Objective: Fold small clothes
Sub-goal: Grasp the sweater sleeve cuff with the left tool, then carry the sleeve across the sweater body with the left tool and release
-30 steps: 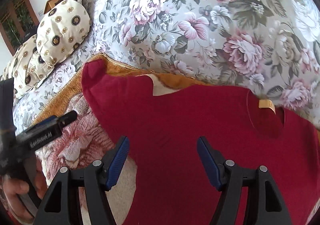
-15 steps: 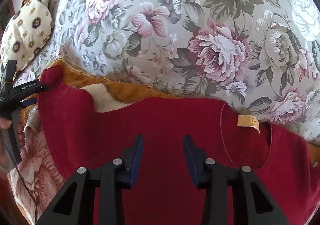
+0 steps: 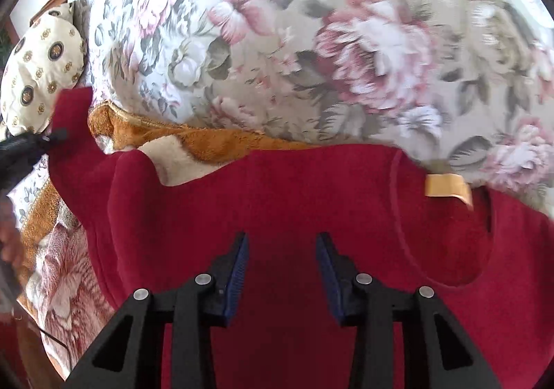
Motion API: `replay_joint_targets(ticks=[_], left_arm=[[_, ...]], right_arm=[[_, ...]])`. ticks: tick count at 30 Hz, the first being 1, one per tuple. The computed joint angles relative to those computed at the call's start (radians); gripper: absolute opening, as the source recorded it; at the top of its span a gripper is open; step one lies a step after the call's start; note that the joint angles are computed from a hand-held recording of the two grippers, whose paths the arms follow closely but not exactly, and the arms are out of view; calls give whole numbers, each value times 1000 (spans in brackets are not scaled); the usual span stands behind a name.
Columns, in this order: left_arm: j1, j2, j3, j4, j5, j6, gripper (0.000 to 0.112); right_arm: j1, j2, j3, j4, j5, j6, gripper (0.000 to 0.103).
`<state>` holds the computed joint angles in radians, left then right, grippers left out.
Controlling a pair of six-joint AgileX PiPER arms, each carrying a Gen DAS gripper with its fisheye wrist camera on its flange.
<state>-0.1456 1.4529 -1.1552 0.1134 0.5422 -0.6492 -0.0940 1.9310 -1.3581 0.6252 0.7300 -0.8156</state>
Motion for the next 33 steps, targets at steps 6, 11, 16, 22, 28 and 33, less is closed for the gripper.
replay_joint_targets(ticks=[6, 11, 16, 22, 28, 33], left_arm=[[-320, 5, -181, 7, 58, -65, 6], [-587, 224, -271, 52, -11, -181, 6], [-695, 502, -369, -50, -58, -174, 6], [-742, 538, -468, 82, 101, -200, 7], [-813, 332, -313, 356, 189, -297, 42], [-784, 205, -135, 588, 261, -510, 47]], right_arm=[[-190, -71, 4, 21, 100, -89, 39], [-353, -85, -44, 3, 165, -132, 39], [-473, -6, -132, -22, 205, -101, 39], [-583, 76, -233, 69, 361, -113, 48], [-630, 92, -264, 140, 462, -111, 51], [-545, 57, -155, 26, 361, -156, 53]])
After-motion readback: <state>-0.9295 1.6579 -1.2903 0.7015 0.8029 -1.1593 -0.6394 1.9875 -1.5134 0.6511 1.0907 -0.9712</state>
